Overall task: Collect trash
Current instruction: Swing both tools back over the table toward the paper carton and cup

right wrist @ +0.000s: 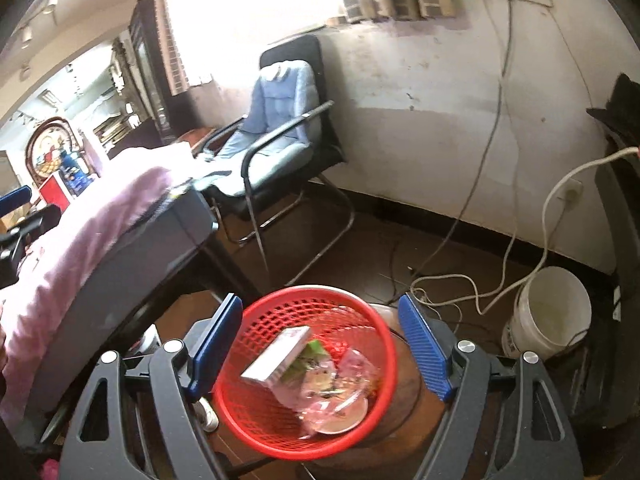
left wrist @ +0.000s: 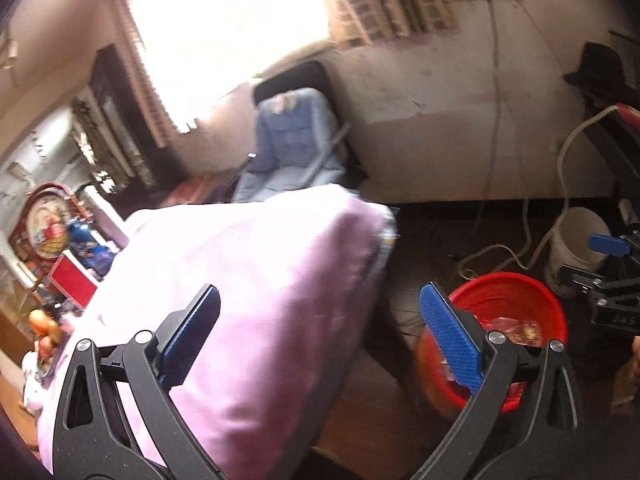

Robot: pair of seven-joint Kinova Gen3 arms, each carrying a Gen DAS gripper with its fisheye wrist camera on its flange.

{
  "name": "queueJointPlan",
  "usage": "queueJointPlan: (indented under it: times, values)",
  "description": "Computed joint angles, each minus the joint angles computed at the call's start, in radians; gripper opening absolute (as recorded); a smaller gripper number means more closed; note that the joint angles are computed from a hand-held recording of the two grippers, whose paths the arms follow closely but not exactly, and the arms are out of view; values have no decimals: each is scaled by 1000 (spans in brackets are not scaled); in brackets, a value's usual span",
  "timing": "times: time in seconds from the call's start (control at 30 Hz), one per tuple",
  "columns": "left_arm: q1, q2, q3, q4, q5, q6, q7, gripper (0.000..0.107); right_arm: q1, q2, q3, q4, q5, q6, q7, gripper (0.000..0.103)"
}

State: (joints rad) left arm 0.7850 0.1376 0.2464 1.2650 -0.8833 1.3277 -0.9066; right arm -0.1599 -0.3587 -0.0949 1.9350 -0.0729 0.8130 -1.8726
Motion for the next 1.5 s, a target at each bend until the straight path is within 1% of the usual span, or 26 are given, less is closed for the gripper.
queueJointPlan:
  times: [0.07, 0.17, 0.27, 0.47, 0.57, 0.7, 0.83, 0.93, 1.0, 1.1, 1.23, 1.27, 1.3, 1.33, 1.43, 1.5]
  values:
    - [-7, -25, -7, 12, -16, 10, 14, 96, -9, -7, -16, -11, -1, 1, -4, 82]
    - [-27, -66, 4, 35, -29, 27, 44, 96, -27, -8, -52, -45, 6, 11, -13, 83]
    - [-59, -110, 31, 69, -41, 42, 69, 96, -52, -4, -74, -81, 7, 23, -13, 84]
    - [-134, -204, 92, 166, -93, 100, 108, 96, -96, 1, -128, -150, 16, 42, -34, 90]
    - [-187, -257, 99, 210, -95, 107, 99, 96, -122, 16, -152, -190, 13, 56, -46, 91]
    - [-265, -337, 78, 268, -71, 103, 74, 96, -157, 55, -187, -250, 20, 75, -67, 93]
    - [-345, -400, 27, 309, -31, 88, 35, 96, -209, 123, -221, -330, 31, 84, -83, 93]
    - [-406, -441, -22, 336, -8, 71, 4, 96, -261, 193, -252, -411, 70, 90, -93, 96]
    - [-448, -465, -54, 356, -1, 56, -11, 96, -303, 252, -279, -474, 120, 96, -108, 97]
    - [-506, -497, -117, 385, 20, 21, -38, 96, -379, 351, -297, -581, 177, 116, -100, 97]
    - [-582, -523, -206, 410, 67, -33, -82, 96, -506, 492, -302, -756, 295, 194, -98, 97]
    - [-624, -522, -220, 409, 95, -51, -105, 96, -536, 526, -298, -803, 316, 219, -91, 97]
    - [-648, -516, -236, 402, 119, -57, -121, 96, -569, 564, -289, -849, 333, 232, -77, 97]
    - [-657, -508, -270, 382, 159, -55, -149, 96, -595, 597, -280, -895, 343, 255, -62, 97]
    - [-620, -475, -409, 318, 281, -21, -204, 96, -676, 695, -243, -1034, 370, 317, -10, 97]
    - [-616, -465, -472, 291, 363, -4, -232, 96, -721, 760, -210, -1127, 378, 362, 16, 97]
